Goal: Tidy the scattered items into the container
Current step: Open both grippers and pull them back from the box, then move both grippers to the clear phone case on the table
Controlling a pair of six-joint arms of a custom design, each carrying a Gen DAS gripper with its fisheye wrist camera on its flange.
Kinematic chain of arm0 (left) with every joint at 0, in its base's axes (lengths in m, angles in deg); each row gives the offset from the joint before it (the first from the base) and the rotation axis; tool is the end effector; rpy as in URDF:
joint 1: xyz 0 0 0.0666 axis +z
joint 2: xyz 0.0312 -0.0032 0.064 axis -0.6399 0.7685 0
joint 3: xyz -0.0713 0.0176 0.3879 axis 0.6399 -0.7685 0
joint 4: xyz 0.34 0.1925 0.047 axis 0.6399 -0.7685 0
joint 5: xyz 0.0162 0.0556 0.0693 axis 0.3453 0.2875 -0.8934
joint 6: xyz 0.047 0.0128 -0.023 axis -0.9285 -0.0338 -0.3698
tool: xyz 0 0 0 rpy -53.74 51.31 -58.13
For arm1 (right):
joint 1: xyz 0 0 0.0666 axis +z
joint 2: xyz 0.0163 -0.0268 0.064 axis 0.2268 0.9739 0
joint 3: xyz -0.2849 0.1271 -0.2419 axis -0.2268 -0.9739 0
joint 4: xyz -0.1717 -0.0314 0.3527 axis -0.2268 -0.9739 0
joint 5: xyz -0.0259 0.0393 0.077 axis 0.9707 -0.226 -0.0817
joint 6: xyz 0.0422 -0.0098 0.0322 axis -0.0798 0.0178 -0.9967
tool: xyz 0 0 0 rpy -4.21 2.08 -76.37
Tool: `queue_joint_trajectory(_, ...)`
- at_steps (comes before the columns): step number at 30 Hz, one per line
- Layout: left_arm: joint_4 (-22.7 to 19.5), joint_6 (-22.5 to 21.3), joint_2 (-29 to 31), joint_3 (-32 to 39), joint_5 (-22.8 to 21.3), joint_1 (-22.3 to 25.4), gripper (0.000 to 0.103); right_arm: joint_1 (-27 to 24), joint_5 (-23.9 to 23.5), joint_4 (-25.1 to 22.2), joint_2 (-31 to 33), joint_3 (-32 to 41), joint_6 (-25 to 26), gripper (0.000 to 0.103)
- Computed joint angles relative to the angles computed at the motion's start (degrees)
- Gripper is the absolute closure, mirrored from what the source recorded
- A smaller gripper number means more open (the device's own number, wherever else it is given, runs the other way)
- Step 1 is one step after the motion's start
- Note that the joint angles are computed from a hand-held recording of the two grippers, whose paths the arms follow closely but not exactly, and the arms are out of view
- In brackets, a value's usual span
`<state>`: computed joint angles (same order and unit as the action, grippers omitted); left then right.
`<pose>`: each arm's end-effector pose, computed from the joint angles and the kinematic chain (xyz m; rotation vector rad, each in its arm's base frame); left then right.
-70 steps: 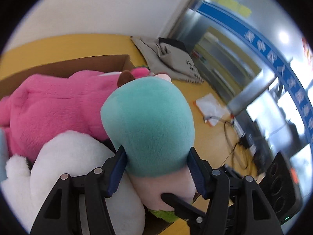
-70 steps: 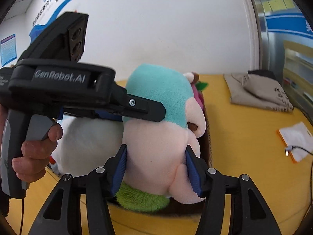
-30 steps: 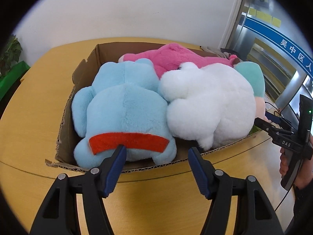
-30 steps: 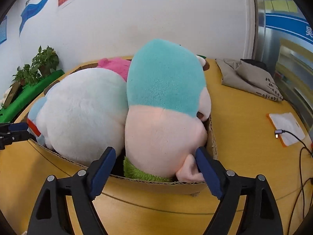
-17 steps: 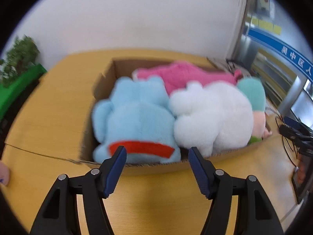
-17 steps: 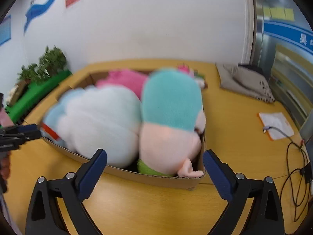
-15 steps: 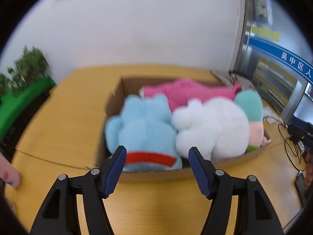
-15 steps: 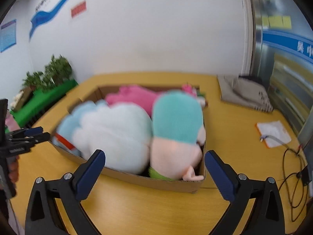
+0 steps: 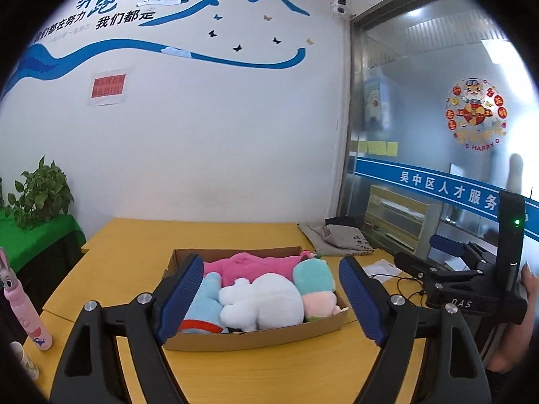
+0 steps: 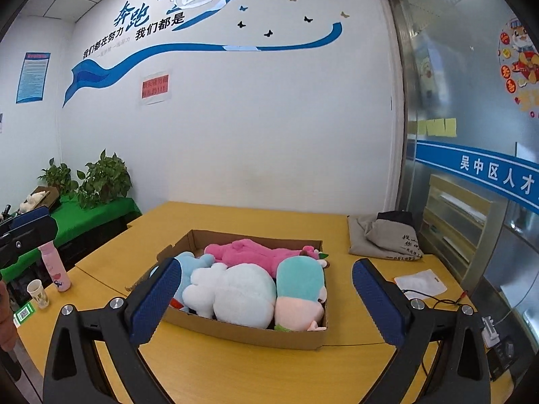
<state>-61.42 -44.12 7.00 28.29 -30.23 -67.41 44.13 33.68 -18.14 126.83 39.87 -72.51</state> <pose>0.4181 -0.2226 0.6787 0.4180 1.7812 -0.4690 0.3986 0.2163 0.6641 0.0372 1.8570 -0.0750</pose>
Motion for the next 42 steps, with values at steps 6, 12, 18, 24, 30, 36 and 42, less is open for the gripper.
queue_joint_trajectory(6, 0.01, 0.90, -1.25, -1.81, 0.89, 0.13, 0.020, 2.52, 1.72, 0.01, -3.57, -3.96, -0.06, 0.000)
queue_joint_trajectory(12, -0.97, 0.70, -4.17, -9.27, 0.69, 1.36, 0.020, 2.58, -2.54, -3.23, -4.62, -10.40, -4.17, 0.000)
queue_joint_trajectory(18, -3.39, 5.17, -6.23, -18.20, 3.08, 5.10, 0.020, 2.70, -8.41, -7.73, -3.12, -13.44, -9.67, 0.000)
queue_joint_trajectory(24, -5.62, 4.82, -6.94, -22.44, 4.71, 7.06, 0.021, 3.83, -10.32, -8.85, -1.76, -17.05, -11.81, 0.000)
queue_joint_trajectory(30, -7.15, 4.31, -6.66, -25.45, 5.71, 7.85, 0.021, 2.65, -12.45, -11.51, -1.86, -23.18, -18.96, 0.000)
queue_joint_trajectory(36, -8.87, 3.24, -6.64, -28.23, 8.59, 7.95, 0.021, 1.56, -15.58, -10.43, -3.72, -28.49, -24.66, 0.000)
queue_joint_trajectory(42, -10.85, 2.04, -4.13, -28.05, 10.45, 7.73, 0.021, 2.66, -17.23, -10.31, -2.74, -28.41, -24.05, 0.000)
